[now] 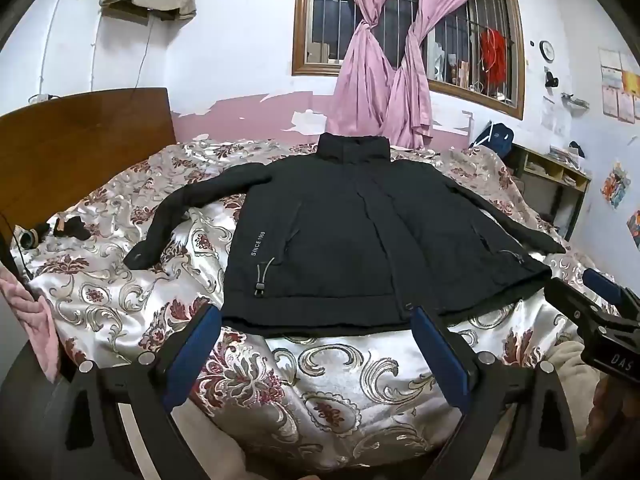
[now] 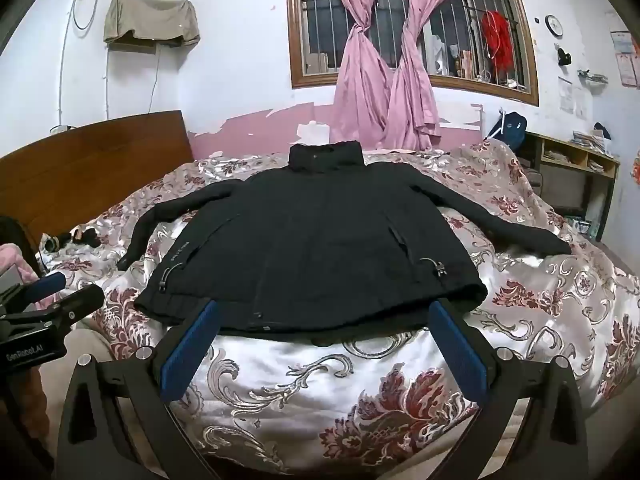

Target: Fold large clothes

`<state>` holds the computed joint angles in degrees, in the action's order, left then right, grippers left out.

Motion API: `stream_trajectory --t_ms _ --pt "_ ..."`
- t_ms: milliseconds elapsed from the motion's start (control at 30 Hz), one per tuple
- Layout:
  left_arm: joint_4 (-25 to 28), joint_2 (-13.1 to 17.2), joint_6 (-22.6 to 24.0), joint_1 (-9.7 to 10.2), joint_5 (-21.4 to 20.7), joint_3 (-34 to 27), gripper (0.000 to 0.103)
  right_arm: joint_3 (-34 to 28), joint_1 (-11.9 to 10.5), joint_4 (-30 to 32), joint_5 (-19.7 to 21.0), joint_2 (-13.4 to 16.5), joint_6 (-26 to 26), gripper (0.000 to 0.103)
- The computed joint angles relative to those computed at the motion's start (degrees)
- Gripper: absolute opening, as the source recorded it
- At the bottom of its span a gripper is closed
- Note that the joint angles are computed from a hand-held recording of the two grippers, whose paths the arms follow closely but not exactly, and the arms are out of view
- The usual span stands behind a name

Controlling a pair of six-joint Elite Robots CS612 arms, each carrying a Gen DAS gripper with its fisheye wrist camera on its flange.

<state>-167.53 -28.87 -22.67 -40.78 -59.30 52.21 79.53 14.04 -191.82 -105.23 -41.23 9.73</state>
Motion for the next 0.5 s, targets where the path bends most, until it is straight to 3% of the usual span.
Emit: stream_trajectory --t_ms 500 --pt "0.7 0.8 0.8 0.17 0.1 -1.7 0.096 0.3 0.0 -0.2 0.3 -0.2 0.2 0.102"
